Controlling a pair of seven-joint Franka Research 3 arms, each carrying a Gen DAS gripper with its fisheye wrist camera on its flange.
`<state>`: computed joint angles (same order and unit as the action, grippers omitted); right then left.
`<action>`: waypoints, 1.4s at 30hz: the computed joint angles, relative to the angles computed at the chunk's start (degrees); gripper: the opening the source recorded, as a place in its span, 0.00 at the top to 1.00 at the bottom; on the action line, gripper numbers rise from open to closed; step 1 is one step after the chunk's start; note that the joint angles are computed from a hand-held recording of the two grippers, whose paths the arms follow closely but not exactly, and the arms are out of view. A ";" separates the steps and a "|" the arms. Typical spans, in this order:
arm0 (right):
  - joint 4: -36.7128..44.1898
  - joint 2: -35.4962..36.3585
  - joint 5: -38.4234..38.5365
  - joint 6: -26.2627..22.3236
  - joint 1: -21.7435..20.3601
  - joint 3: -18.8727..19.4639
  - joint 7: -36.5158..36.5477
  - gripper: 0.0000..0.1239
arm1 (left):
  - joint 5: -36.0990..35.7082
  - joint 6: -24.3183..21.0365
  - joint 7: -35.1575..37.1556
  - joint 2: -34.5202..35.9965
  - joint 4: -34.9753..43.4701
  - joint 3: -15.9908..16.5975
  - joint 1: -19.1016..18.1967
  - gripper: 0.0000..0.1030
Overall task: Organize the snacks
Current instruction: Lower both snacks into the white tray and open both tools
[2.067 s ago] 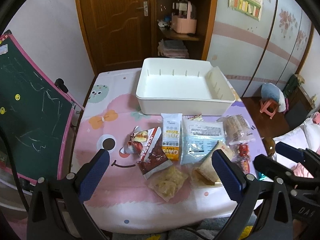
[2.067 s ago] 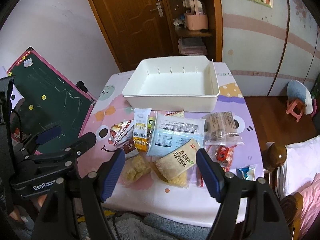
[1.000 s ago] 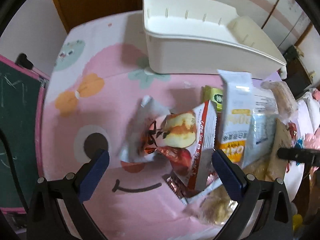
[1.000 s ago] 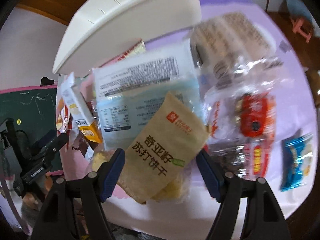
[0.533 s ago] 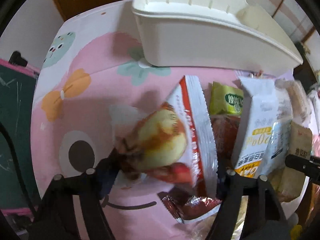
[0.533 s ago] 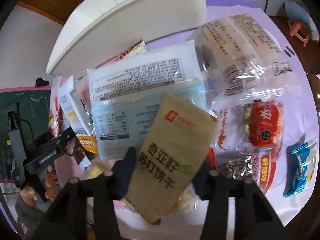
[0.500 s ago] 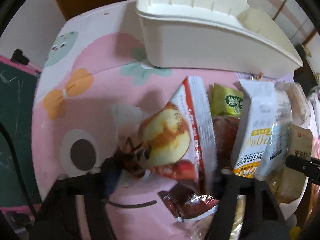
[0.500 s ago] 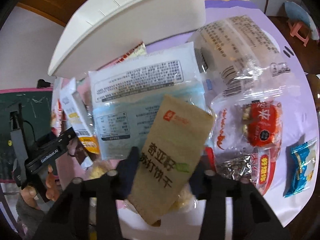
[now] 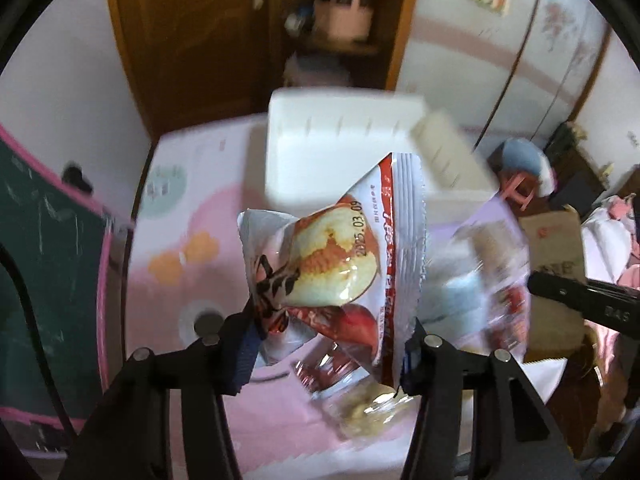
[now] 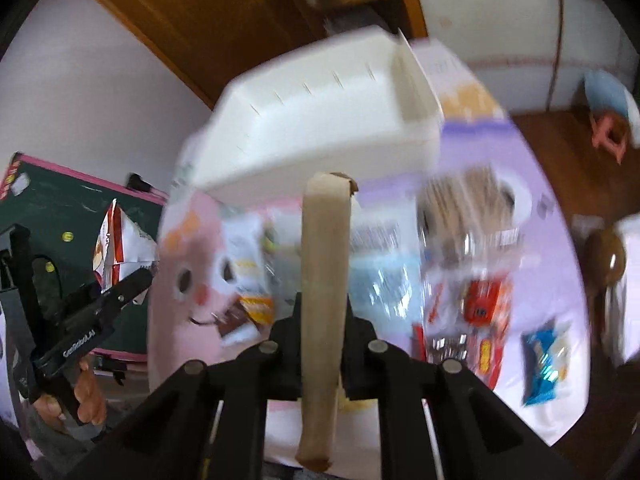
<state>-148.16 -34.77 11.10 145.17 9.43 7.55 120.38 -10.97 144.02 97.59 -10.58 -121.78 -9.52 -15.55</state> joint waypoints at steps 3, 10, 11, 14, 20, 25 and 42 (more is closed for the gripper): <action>3.60 -1.09 -4.43 0.01 -2.11 1.35 -0.82 0.90 | -0.08 0.54 1.03 -0.49 4.04 -0.41 -0.78 0.49; 14.98 3.82 -14.57 3.31 -8.18 3.62 -0.68 0.90 | 11.36 2.88 -5.92 7.87 18.31 -4.00 -0.64 0.48; 16.76 5.55 -15.40 3.99 -8.77 3.56 -0.56 0.90 | 13.54 3.09 -7.60 10.10 20.79 -4.42 -0.73 0.48; 21.76 10.88 -17.60 4.98 -9.90 2.87 -0.07 0.90 | 17.59 1.97 -11.49 16.56 27.72 -5.01 -1.37 0.48; 29.30 22.49 -21.06 4.45 -8.89 -0.16 0.75 0.89 | 23.97 -0.22 -16.26 30.37 39.65 -3.91 -3.69 0.48; 31.28 29.89 -18.87 2.77 -5.75 -4.00 -0.20 0.89 | 27.12 -3.45 -20.05 39.32 47.33 -2.20 -5.56 0.47; 27.44 33.95 -16.64 5.28 -1.07 -7.68 1.32 0.58 | 29.92 2.83 -26.16 37.75 39.38 -1.31 -3.71 0.06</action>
